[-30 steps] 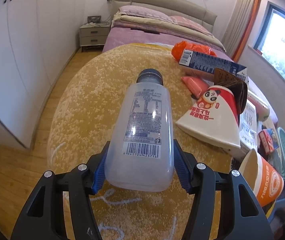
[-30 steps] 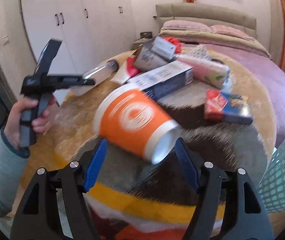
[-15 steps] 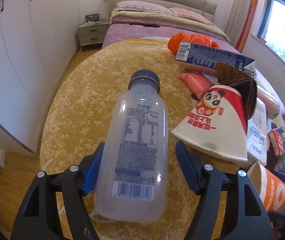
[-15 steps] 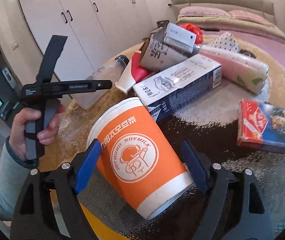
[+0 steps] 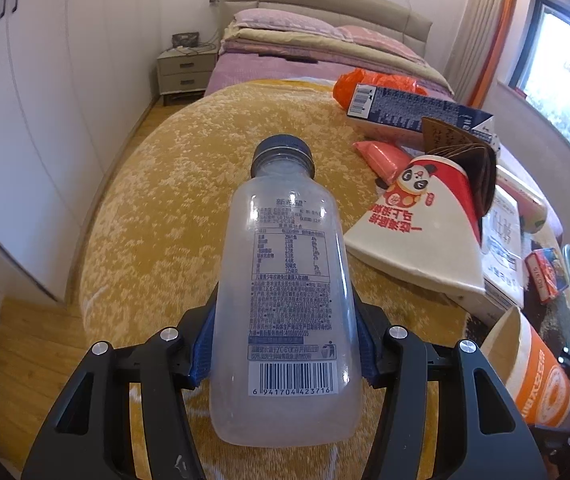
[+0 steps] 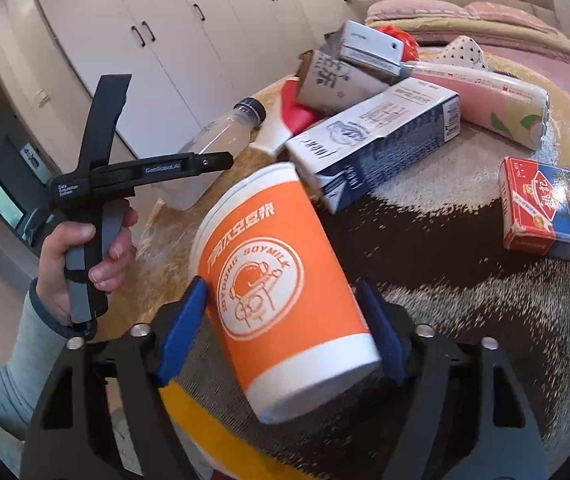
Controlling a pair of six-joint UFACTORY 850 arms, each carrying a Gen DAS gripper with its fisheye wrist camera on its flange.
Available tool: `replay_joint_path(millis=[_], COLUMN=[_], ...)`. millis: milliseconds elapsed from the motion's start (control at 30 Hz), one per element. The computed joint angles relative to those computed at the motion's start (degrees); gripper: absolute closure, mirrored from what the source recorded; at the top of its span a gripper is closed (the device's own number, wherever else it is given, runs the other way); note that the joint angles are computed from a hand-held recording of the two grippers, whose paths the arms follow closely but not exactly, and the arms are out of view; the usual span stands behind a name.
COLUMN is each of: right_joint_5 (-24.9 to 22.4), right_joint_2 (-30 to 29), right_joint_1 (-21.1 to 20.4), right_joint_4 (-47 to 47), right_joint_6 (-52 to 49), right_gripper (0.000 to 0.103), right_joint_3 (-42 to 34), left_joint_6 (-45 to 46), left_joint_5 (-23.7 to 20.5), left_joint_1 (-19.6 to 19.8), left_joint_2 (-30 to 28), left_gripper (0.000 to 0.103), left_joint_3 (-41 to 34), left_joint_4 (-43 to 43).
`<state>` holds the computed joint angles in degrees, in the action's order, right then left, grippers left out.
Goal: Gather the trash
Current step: 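Carry the bottle and orange cup to the blue basket and release the cup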
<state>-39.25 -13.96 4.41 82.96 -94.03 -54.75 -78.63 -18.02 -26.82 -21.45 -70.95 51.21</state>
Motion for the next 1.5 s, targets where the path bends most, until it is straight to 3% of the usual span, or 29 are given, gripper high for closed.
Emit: replay_joint_path(millis=[167, 367, 633, 833, 900, 1100, 1267, 1400, 1500], right_joint_5=[1.3, 2.5, 4.0, 4.9, 5.4, 6.9, 13.3, 18.2, 22.4], right_joint_2=[3.8, 8.8, 14.3, 15.7, 15.5, 14.4, 12.2, 10.3, 7.9], right_joint_1=[0.3, -0.1, -4.7, -10.1, -12.5, -19.4, -23.0, -24.7, -25.8], right_joint_4=[5.6, 11.6, 20.5, 26.7, 29.1, 37.7, 49.2, 57.4, 61.1], right_joint_6=[-5.7, -11.8, -17.6, -20.2, -20.7, -22.0, -28.9, -35.1, -37.4], right_gripper=[0.048, 0.049, 0.049, 0.049, 0.049, 0.049, 0.049, 0.049, 0.049], right_joint_3=[4.1, 7.7, 10.7, 11.1, 10.9, 11.0, 9.7, 8.3, 6.0], left_joint_6=[-12.6, -26.9, -30.0, -22.7, -15.9, 20.1, 50.0, 72.3, 76.9], left_joint_5=[0.8, -0.1, 0.7, 4.2, 4.8, 7.1, 5.9, -2.7, -11.8], left_joint_1=[-0.9, -3.3, -7.1, -9.1, -9.9, -11.8, -13.5, -14.3, -14.8], left_joint_2=[3.1, 7.2, 6.9, 1.9, -0.8, -10.2, -18.0, -29.1, -39.1], left_gripper=[0.050, 0.050, 0.050, 0.050, 0.050, 0.050, 0.050, 0.050, 0.050], left_joint_3=[3.5, 6.5, 3.0, -4.1, -7.9, -21.1, -32.0, -49.0, -64.9], left_joint_4=[11.1, 26.0, 32.4, 28.2, 22.7, -10.1, -38.7, -61.2, -67.1])
